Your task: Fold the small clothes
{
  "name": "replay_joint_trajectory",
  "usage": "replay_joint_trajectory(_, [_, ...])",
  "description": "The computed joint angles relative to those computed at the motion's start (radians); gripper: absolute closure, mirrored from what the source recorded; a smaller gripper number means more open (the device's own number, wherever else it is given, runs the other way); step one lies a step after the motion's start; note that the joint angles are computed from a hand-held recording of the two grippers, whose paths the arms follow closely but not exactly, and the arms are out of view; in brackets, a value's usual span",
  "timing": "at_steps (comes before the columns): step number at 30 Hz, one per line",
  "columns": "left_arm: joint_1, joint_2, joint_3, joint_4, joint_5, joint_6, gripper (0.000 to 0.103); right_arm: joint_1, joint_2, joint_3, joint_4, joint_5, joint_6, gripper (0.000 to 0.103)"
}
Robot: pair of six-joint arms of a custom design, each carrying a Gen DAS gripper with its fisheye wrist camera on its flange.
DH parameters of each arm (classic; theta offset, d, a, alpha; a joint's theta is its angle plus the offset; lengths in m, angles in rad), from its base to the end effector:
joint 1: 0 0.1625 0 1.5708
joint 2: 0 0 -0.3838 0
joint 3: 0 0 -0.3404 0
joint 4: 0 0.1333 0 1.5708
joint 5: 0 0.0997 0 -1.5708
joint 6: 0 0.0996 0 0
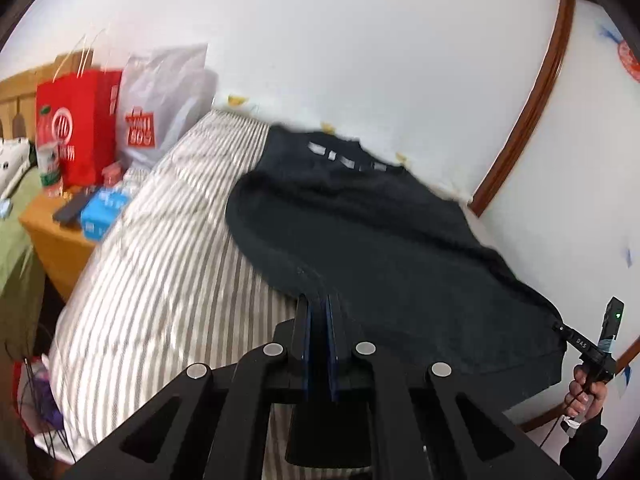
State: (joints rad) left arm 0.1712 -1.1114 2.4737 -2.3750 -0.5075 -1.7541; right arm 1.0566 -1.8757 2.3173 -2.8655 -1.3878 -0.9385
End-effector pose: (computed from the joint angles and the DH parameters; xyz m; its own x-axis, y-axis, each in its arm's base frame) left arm -0.2577 -0.2682 0.0796 -0.8899 -0.2438 -0.3856 0.2147 0.5221 -0.8255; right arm -0.0314 -0.3634 0.3938 -0.8068 -0.2466 0.5370 -0.5539 0.6323 -0.5418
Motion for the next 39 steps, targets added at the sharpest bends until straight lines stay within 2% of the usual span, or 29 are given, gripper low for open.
replay_joint_trajectory(4, [0.054, -0.050, -0.067, 0.111, 0.062, 0.034, 0.096, 0.089, 0.050, -0.073, -0.002, -0.006, 0.081, 0.094])
replay_joint_trajectory(9, [0.143, -0.059, -0.118, -0.010, 0.146, 0.228, 0.096, 0.203, 0.152, -0.181, -0.036, -0.034, 0.169, 0.094])
replay_joint_trajectory(13, [0.223, -0.015, -0.200, -0.063, 0.220, 0.390, 0.096, 0.295, 0.280, -0.276, -0.099, -0.085, 0.208, 0.094])
replay_joint_trajectory(16, [0.294, 0.046, -0.255, -0.239, 0.253, 0.577, 0.096, 0.342, 0.393, -0.366, -0.138, -0.123, 0.238, 0.094])
replay_joint_trajectory(20, [0.395, 0.121, -0.367, -0.359, 0.252, 0.727, 0.096, 0.378, 0.540, -0.511, -0.124, -0.168, 0.271, 0.094])
replay_joint_trajectory(26, [0.518, 0.285, -0.551, -0.625, 0.267, 1.069, 0.096, 0.408, 0.720, -0.710, -0.091, -0.233, 0.273, 0.094])
replay_joint_trajectory(29, [0.576, 0.354, -0.641, -0.720, 0.257, 1.196, 0.096, 0.412, 0.806, -0.798, -0.087, -0.252, 0.273, 0.094])
replay_joint_trajectory(34, [0.657, 0.436, -0.756, -0.774, 0.237, 1.322, 0.096, 0.401, 0.930, -0.931, -0.045, -0.297, 0.306, 0.094])
replay_joint_trajectory(39, [0.698, 0.472, -0.796, -0.730, 0.223, 1.322, 0.095, 0.397, 1.018, -0.994, -0.067, -0.370, 0.303, 0.094])
